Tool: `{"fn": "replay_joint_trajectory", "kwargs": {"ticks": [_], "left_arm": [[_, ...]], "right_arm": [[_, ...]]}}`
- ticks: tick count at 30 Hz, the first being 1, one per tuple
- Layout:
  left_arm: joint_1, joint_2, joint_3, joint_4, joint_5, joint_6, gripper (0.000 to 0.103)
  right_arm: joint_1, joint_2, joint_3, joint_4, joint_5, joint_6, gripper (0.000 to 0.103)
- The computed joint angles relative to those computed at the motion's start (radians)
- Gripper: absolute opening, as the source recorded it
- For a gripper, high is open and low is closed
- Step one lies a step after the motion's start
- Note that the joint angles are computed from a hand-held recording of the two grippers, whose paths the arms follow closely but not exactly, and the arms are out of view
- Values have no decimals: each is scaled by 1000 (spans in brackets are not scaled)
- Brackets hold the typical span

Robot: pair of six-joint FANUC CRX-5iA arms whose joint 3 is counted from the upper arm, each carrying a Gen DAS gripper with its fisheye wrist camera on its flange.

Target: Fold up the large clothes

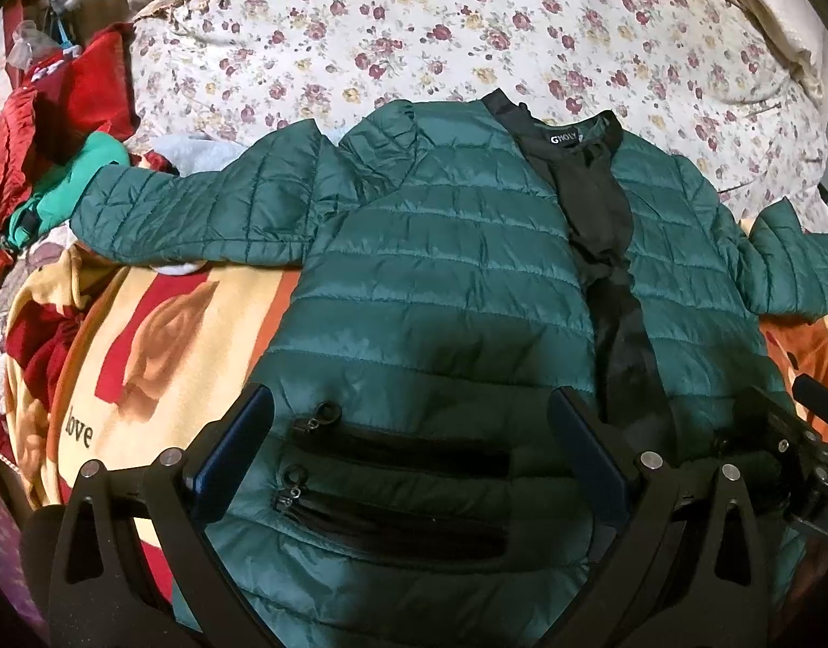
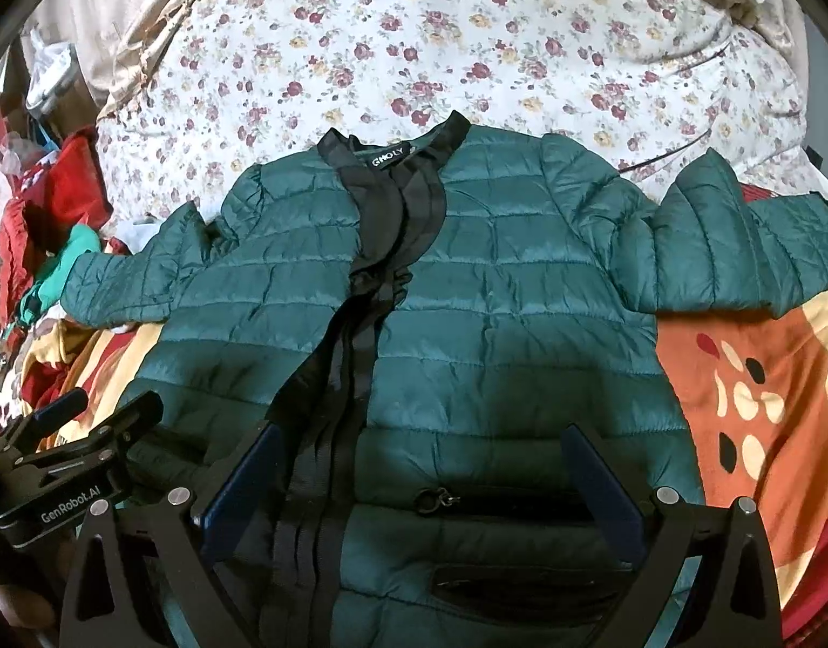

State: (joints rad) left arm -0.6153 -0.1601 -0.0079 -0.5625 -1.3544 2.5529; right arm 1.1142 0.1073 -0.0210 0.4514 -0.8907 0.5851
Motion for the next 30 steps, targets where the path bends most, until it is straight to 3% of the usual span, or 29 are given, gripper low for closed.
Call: {"fn": "replay_joint_trajectory", "kwargs": {"ticks": [5, 10, 19, 22, 25, 30], "left_arm": [[2, 3, -1, 7, 8, 5, 102], [-5, 4, -2, 1, 8, 1, 102], [28, -4, -11, 65, 37, 0, 102], [8, 2, -6, 30, 25, 4, 102], [1, 3, -4, 17, 14, 8, 102], [-6, 3, -2, 2, 3, 17, 102]], "right_arm": [[6, -11, -37, 39, 44, -50, 103], [4, -5, -21, 22, 26, -35, 103], [2, -16, -70, 82, 88, -91, 103], [-2, -12, -66, 66, 84, -82, 103], [-4, -35, -138, 169, 170, -178, 103], [-6, -24, -96, 95, 131, -120, 103]]}}
